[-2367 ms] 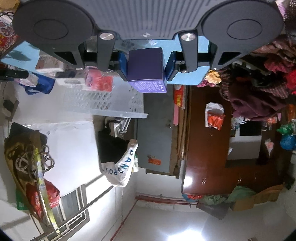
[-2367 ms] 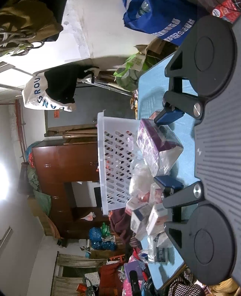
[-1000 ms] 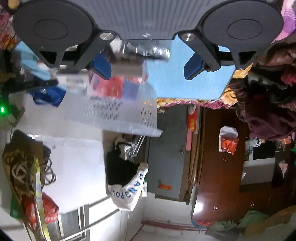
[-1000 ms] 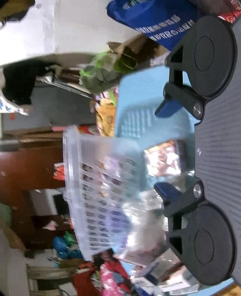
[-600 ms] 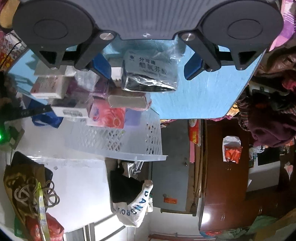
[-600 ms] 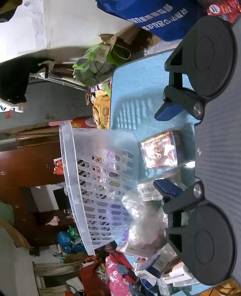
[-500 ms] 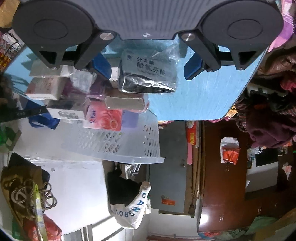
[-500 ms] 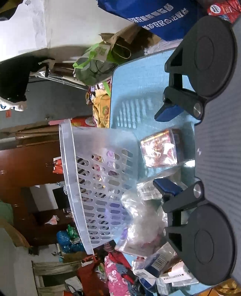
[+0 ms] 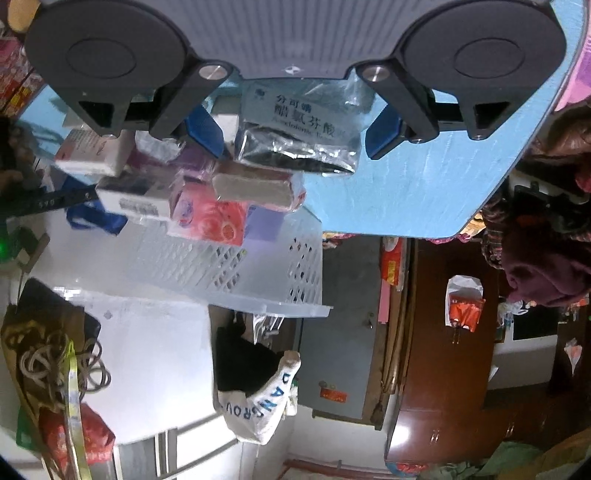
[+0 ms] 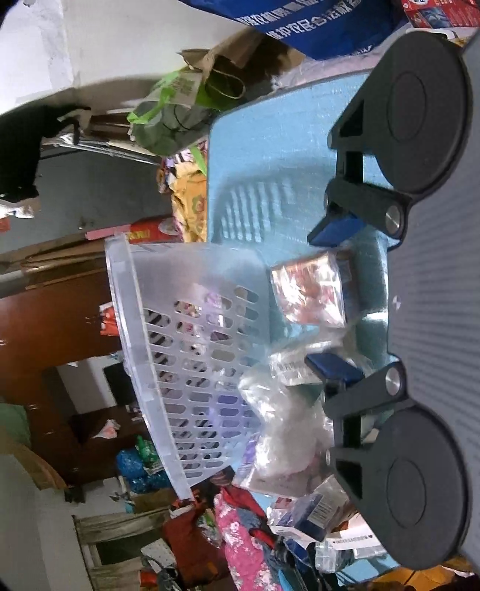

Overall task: Organize objects
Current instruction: 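Grasp a clear-wrapped white box with the left gripper while the right grasps a red wrapped box, then carry both boxes over the white basket and open both grippers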

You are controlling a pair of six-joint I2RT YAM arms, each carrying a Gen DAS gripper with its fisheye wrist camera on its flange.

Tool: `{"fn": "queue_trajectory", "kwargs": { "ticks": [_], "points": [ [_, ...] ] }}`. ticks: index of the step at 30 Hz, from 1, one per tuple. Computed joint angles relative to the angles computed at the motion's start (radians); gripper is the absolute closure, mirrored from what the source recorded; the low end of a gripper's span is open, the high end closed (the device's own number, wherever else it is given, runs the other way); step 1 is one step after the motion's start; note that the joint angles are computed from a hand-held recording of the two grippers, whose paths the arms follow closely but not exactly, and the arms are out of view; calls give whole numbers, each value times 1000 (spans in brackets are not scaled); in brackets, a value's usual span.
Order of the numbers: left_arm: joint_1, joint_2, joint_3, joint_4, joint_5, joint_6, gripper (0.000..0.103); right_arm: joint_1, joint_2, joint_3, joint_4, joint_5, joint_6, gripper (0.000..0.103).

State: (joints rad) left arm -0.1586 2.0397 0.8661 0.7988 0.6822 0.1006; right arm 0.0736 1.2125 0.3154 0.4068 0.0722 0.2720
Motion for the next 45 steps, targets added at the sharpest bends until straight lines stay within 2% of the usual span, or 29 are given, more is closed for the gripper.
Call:
{"fn": "queue_trajectory", "kwargs": {
  "ticks": [1, 2, 3, 7, 10, 14, 16, 19, 21, 22, 24, 28, 33, 41, 45],
  "points": [
    [1, 3, -3, 19, 10, -14, 17, 1, -7, -11, 14, 6, 4, 45],
    [1, 8, -3, 28, 17, -22, 18, -3, -15, -24, 30, 6, 14, 52],
    [1, 11, 0, 27, 19, -24, 20, -15, -22, -40, 53, -2, 33, 67],
    [6, 16, 4, 28, 27, -36, 20, -53, -22, -43, 54, -48, 56, 66],
    [0, 14, -1, 36, 10, -29, 20, 6, -6, -2, -2, 29, 8, 63],
    [-7, 7, -4, 32, -9, -19, 20, 24, 22, 30, -37, 36, -20, 51],
    [-11, 4, -8, 33, -20, -14, 20, 27, 36, 49, -63, 30, -30, 49],
    [-13, 1, -10, 30, -26, -5, 20, 74, 65, 89, -117, 111, -47, 52],
    [-13, 5, -15, 50, -30, -9, 23, 113, 68, 85, -105, 177, -58, 68],
    [-12, 9, -18, 66, -29, -16, 32, 123, 59, 75, -96, 191, -67, 70],
    [-9, 18, -30, 114, -27, -37, 32, 143, 39, 44, -51, 218, -78, 74],
    [2, 36, -64, 241, -21, -65, 32, 167, 8, -2, 18, 263, -90, 75],
    [13, 36, -86, 309, 3, -84, 32, 182, -1, -19, 64, 287, -103, 76],
    [21, 39, -92, 348, 13, -122, 32, 177, -27, -69, 150, 278, -92, 76],
    [13, 5, -89, 345, 22, -177, 32, 205, -41, -113, 240, 323, -102, 76]
  ]
}}
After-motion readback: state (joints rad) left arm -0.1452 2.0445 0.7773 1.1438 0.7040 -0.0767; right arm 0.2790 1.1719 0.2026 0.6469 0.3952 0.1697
